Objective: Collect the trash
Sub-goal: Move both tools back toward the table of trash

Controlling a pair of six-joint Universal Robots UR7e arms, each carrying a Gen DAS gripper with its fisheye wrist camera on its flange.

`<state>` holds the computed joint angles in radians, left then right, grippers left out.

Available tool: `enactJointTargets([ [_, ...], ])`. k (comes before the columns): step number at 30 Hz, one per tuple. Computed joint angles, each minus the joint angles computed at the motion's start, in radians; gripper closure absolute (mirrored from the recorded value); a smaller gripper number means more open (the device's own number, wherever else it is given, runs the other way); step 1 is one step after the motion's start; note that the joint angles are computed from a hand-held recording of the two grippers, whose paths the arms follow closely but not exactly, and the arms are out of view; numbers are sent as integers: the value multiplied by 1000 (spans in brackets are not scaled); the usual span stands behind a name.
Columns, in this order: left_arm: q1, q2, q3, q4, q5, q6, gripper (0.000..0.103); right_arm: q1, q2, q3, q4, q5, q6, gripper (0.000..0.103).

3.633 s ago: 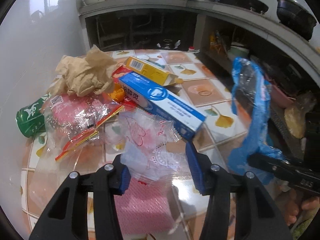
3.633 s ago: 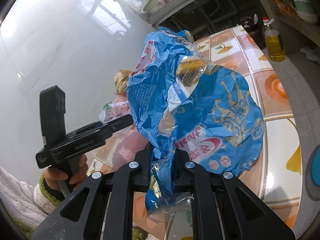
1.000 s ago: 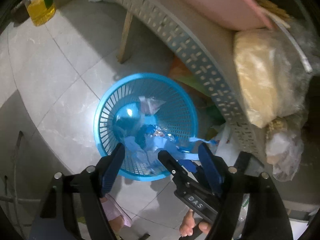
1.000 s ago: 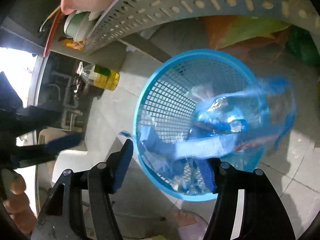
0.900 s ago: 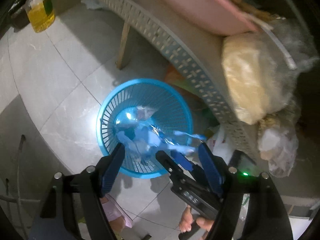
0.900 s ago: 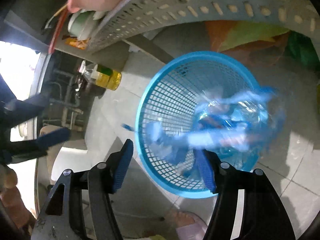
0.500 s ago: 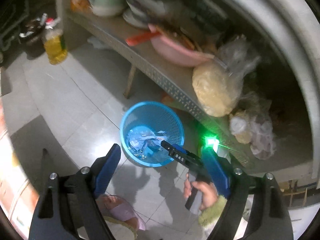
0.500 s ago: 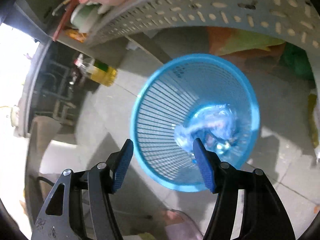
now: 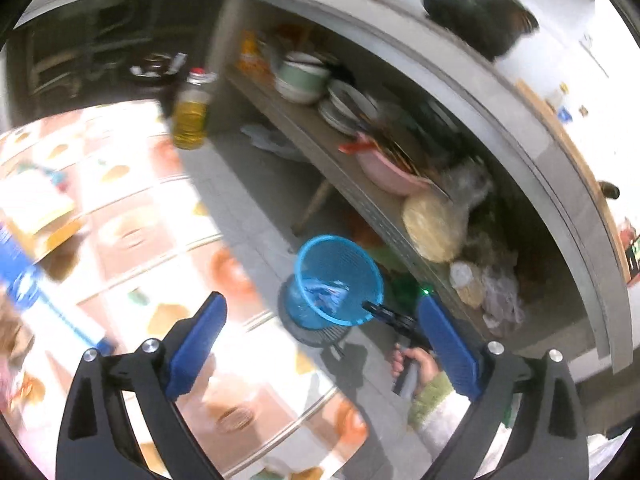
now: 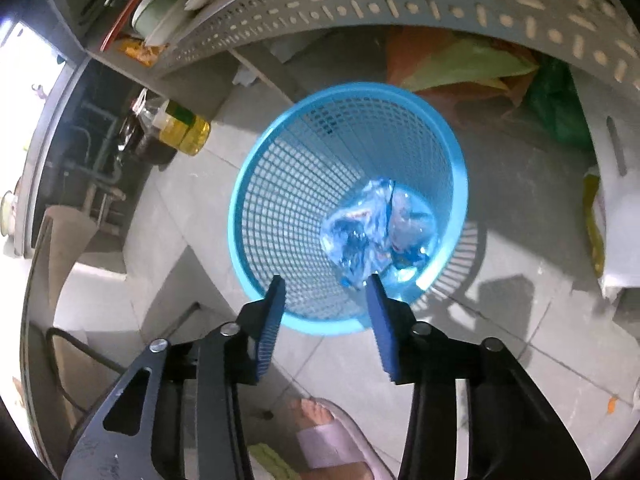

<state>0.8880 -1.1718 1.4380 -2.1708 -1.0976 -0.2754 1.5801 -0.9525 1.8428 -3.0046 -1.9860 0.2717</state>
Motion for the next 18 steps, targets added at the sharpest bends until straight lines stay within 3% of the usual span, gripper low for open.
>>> enactJointTargets([
  [8, -4, -171, 158, -15, 53, -171, 6, 111, -42, 57, 9, -57, -42, 64],
  [11, -23, -218, 206, -30, 97, -152, 6, 190, -64, 61, 9, -87, -90, 56],
  [13, -24, -238, 217, -23, 89, -139, 6, 236, -68, 52, 9, -109, -122, 39],
  [15, -26, -254, 222, -1, 92, -150, 6, 299, -70, 34, -4, -136, -175, 34],
  [18, -39, -272, 232, 25, 157, -164, 6, 367, -63, -2, -4, -160, -227, 23],
])
